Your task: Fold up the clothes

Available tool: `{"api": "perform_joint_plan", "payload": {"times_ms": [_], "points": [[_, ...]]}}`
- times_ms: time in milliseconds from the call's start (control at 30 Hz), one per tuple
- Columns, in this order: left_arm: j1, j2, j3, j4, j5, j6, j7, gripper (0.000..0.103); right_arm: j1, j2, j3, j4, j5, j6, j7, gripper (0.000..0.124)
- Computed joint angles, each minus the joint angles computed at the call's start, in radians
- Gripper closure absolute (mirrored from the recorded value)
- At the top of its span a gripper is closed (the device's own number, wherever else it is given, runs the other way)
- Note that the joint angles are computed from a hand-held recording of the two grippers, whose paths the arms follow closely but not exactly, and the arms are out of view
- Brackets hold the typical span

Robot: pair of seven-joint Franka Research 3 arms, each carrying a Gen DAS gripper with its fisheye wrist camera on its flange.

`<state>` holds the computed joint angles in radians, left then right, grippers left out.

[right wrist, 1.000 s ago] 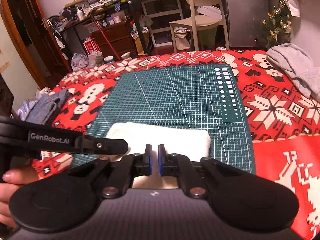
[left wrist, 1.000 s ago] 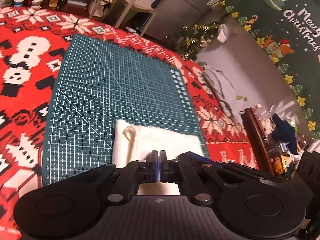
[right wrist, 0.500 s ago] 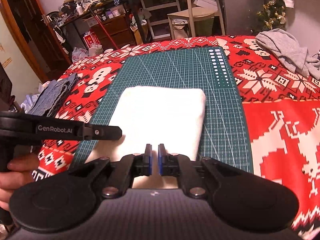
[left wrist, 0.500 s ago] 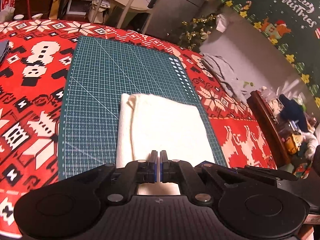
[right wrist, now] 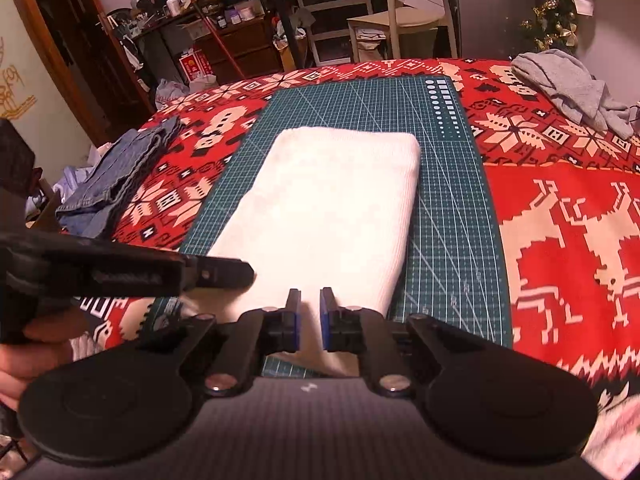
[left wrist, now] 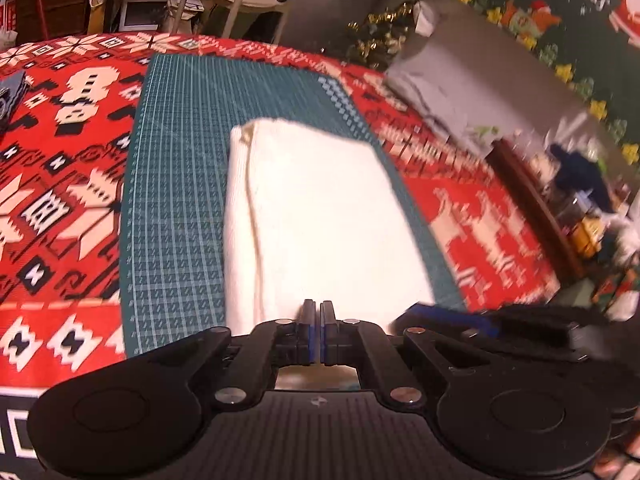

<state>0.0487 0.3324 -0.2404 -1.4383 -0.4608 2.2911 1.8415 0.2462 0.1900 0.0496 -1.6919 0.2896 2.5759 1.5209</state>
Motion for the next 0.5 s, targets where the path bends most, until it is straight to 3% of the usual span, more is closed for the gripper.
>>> {"api": "perform_joint_plan", "payload": {"times_ms": [300, 500], "points": [[0.012, -0.045, 0.009, -0.048, -0.042, -0.011, 0.021, 0.101, -0.004, -0.054, 0.003, -0.072, 0.026, 0.017, -0.021, 0.113], [0.003, -0.037, 0.008, -0.031, -0.079, 0.035, 0.013, 0.099, -0.004, -0.032, -0.004, -0.038, 0.007, 0.033, -0.017, 0.113]]}}
